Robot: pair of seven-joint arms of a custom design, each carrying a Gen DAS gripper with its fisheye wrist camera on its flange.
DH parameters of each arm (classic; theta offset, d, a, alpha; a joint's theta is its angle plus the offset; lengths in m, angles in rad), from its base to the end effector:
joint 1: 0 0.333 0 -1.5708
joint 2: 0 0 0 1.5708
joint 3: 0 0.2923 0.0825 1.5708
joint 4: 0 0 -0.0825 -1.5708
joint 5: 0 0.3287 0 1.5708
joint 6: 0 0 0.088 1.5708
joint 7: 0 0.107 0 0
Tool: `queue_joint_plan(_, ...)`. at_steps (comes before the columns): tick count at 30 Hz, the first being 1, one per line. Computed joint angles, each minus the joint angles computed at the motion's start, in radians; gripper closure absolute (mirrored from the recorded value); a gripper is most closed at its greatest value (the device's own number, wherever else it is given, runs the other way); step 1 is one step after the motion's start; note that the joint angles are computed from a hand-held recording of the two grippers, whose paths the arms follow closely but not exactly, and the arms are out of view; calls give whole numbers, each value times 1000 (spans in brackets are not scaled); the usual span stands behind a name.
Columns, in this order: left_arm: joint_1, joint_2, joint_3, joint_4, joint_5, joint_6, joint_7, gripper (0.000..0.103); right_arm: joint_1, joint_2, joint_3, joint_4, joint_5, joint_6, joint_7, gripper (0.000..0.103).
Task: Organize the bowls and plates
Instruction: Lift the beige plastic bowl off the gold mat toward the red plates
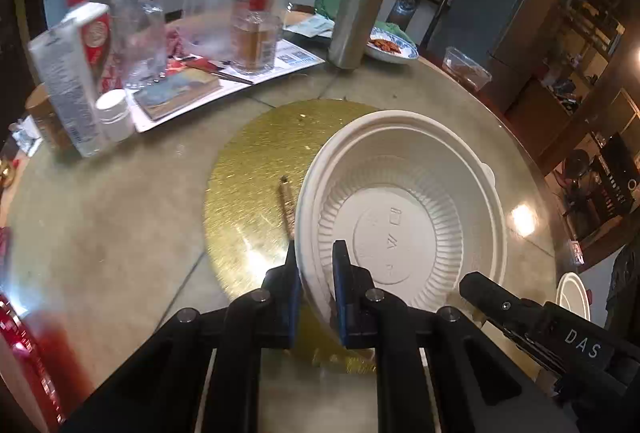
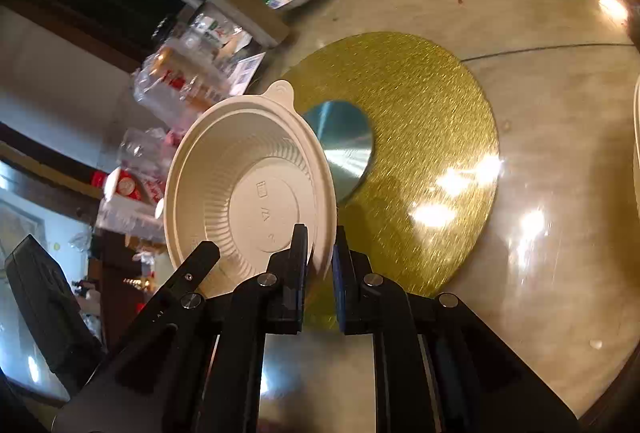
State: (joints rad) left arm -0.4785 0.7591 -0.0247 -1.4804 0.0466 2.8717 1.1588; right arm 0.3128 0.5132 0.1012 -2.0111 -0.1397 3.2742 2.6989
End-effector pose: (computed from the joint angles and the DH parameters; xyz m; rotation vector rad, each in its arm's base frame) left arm 0.6179 -0.3380 0.3150 -1.8580 2.0949 -0.8619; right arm 0.5552 0.2520 0.3100 -1.1132 2.1126 -0.0038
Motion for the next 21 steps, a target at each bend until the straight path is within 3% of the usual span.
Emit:
queue_joint_plan(6, -55, -155, 80, -256, 28, 137, -69, 90, 132, -58, -88, -79, 14, 65, 14, 92)
queue_joint_plan(14, -144, -293, 189, -481, 52, 260, -125, 90, 298, -106, -191, -144, 79, 113, -26, 92)
queue_joint_plan(17, -214, -334, 267, -557, 49, 309, -140, 90, 370, -119, -234, -161, 121, 126, -57, 92)
queue_joint_plan(21, -304, -381, 363, -644, 16, 364, -129, 90, 407, -120, -239, -156, 158, 129, -100, 92)
